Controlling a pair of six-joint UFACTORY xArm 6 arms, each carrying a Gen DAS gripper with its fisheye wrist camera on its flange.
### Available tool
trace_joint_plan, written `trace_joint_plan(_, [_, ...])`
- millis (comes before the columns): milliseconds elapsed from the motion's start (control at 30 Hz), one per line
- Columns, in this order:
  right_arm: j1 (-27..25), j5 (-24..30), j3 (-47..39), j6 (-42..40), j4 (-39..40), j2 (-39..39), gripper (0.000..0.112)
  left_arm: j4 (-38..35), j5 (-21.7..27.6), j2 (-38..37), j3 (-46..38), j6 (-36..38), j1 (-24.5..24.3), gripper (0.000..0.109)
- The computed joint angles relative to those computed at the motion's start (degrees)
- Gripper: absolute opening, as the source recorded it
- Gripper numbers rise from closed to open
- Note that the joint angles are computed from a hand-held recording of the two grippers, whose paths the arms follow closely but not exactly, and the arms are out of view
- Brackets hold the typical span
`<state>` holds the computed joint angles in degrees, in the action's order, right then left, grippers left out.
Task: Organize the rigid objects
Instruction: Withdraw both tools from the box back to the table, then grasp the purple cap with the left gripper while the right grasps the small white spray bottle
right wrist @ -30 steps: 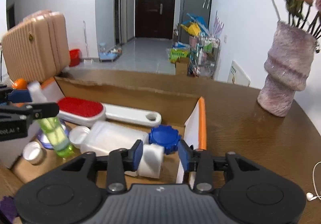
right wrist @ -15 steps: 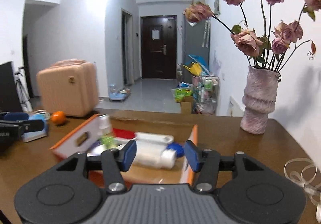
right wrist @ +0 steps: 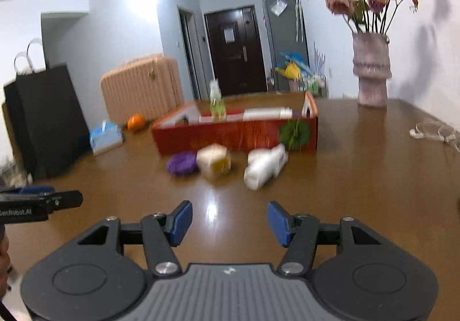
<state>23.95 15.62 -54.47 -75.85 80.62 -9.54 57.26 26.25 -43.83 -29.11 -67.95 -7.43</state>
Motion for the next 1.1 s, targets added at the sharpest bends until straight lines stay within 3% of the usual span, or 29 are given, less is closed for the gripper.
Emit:
trace_joint_plan(133, [1.1, -1.5, 4.4, 2.7, -3.8, -2.7, 0.057, 0.0, 0.1, -0.5, 0.0, -0.5, -0.1, 0.083])
trace_joint_plan(300, [1.4, -2.3, 3.7, 5.6, -4.8, -2.2, 0.057, 0.8, -2.4, 1.5, -1.2, -0.2, 0.8, 0.083])
trace_joint_plan(467, [0.2, -0.7, -0.9, 7.6, -6.1, 2.1, 0.057, 0.7, -8.5, 9.2, -5.6, 2.1, 3.9, 0.083])
trace_joint_plan(567, [-0.9, 0.1, -6.6, 10.9, -7.9, 7.2, 0.05, 2.0, -12.6, 16.3, -10.8, 3.6, 6.5, 0.083])
trace_joint_plan(733, [-3.7, 4.8, -22.4, 22.6, -16.3, 20.1, 0.041, -12.2, -18.6, 30.3, -20.6, 20.8, 9.6, 0.083])
trace_joint_plan(900, [-6.5, 15.0, -46.0, 44.0, -33.2, 37.6, 0.035, -35.1, -16.5, 41.8, -29.6, 44.8, 8.8, 0.08])
trace_joint_plan(967, [-7.0, 19.3, -55.3, 51.2, -39.7, 44.0, 0.032, -39.9, -15.9, 44.6, -32.1, 49.8, 8.8, 0.08])
trace_joint_plan(1067, [-6.8, 21.9, -63.7, 56.6, -47.1, 50.2, 0.03, -46.6, -16.7, 47.4, -34.1, 58.0, 8.5, 0.078])
trace_joint_plan(1100, [-6.8, 23.0, -65.7, 56.7, -47.5, 51.5, 0.029, -50.0, -16.4, 48.0, -34.7, 61.2, 8.3, 0.071])
